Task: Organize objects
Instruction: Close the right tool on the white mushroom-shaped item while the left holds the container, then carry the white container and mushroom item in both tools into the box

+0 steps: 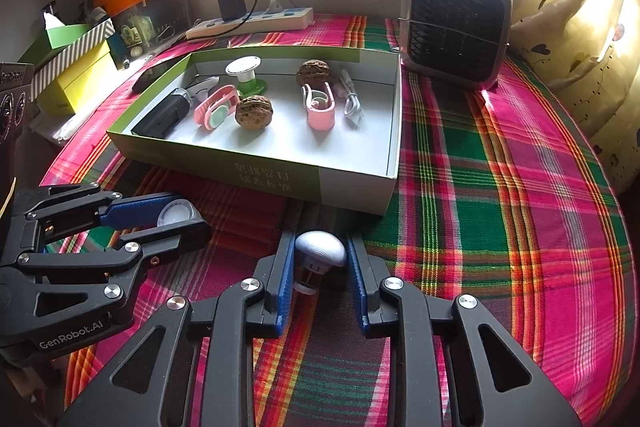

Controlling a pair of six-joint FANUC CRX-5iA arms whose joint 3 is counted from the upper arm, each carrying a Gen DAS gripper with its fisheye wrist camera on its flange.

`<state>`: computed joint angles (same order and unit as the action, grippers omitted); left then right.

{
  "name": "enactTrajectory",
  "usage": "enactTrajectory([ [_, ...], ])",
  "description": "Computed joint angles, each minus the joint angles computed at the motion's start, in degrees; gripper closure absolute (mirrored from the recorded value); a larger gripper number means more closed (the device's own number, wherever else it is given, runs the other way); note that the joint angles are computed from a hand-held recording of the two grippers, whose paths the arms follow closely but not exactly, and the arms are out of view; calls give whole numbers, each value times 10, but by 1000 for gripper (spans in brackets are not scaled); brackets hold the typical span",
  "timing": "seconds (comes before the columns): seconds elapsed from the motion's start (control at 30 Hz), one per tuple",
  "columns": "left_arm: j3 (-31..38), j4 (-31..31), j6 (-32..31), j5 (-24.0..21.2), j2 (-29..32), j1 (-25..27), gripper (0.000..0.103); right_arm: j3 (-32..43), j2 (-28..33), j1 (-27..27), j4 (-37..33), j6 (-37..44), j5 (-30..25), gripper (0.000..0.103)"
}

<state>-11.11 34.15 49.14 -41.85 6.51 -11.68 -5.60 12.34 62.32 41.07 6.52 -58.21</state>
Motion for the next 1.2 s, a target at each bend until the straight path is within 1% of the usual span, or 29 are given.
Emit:
enactTrajectory([
  [0.8, 0, 2, 2, -1, 0, 1, 77, -2, -1, 0, 1, -4, 1, 77],
  [1.2, -6, 11, 4, 1, -7, 3, 77, -13, -9, 2, 13, -18, 13, 77],
])
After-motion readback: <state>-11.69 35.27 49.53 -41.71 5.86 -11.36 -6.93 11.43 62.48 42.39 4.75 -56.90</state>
